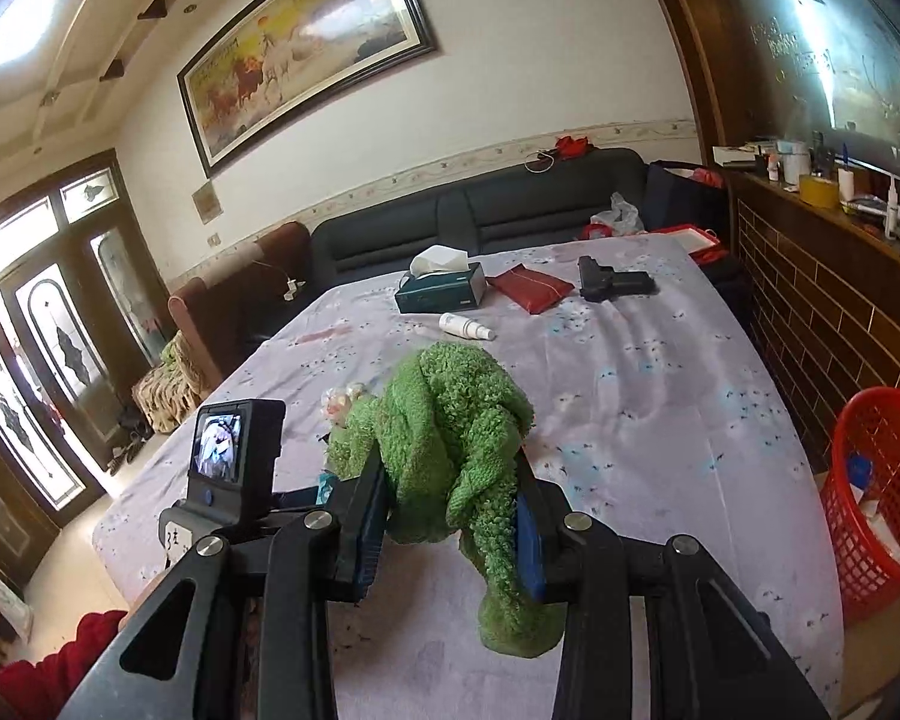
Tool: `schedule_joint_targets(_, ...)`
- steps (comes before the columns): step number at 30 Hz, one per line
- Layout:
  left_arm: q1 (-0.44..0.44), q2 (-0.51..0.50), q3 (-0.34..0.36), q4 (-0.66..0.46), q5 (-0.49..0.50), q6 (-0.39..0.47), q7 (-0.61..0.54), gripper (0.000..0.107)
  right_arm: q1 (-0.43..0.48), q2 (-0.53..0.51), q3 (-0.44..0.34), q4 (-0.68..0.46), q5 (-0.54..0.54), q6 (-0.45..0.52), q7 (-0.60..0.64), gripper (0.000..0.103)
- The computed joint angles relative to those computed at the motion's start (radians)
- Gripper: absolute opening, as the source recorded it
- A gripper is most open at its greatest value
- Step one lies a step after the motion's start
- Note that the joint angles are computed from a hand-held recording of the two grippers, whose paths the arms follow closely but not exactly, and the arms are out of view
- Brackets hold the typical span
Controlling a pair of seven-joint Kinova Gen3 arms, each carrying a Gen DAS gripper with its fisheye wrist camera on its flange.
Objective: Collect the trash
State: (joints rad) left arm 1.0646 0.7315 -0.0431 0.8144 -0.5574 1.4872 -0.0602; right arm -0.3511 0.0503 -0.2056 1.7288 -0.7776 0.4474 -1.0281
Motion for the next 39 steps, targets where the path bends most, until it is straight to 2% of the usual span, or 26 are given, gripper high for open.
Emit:
schedule_joint_targets(4, 0.015, -0.062, 0.009, 0.113, -0.011, -0.066, 0.031, 0.046, 0.009, -0.004, 0.005, 0.014, -0.031, 0.003, 0.023, 0.039)
schedule_joint_targets(12, 0.069, -0.165, 0.077, 0.282, -0.046, -0.159, 0.112, 0.044, -0.002, 0.007, -0.001, 0.03, -0.007, 0.013, -0.007, 0.039)
schedule_joint_targets(18, 0.092, -0.134, 0.085, 0.248, -0.08, -0.114, 0.1, 0.048, -0.033, 0.029, -0.018, 0.028, 0.08, 0.016, -0.089, 0.039)
schedule_joint_targets(20, 0.106, -0.117, 0.076, 0.228, -0.095, -0.089, 0.101, 0.043, -0.041, 0.03, -0.024, 0.028, 0.109, 0.015, -0.11, 0.039)
schedule_joint_targets(23, 0.122, -0.126, 0.068, 0.25, -0.118, -0.113, 0.122, 0.034, -0.051, 0.028, -0.028, 0.036, 0.148, 0.006, -0.146, 0.039)
schedule_joint_targets(25, 0.137, -0.125, 0.062, 0.247, -0.144, -0.111, 0.135, 0.033, -0.055, 0.027, -0.028, 0.04, 0.165, -0.002, -0.168, 0.039)
schedule_joint_targets(32, 0.215, -0.048, 0.024, 0.091, -0.26, 0.011, 0.073, 0.033, -0.076, 0.017, -0.023, 0.052, 0.264, -0.041, -0.292, 0.039)
schedule_joint_targets(39, 0.233, 0.013, -0.016, -0.037, -0.268, 0.047, -0.022, 0.033, -0.073, 0.016, -0.023, 0.055, 0.304, -0.045, -0.344, 0.039)
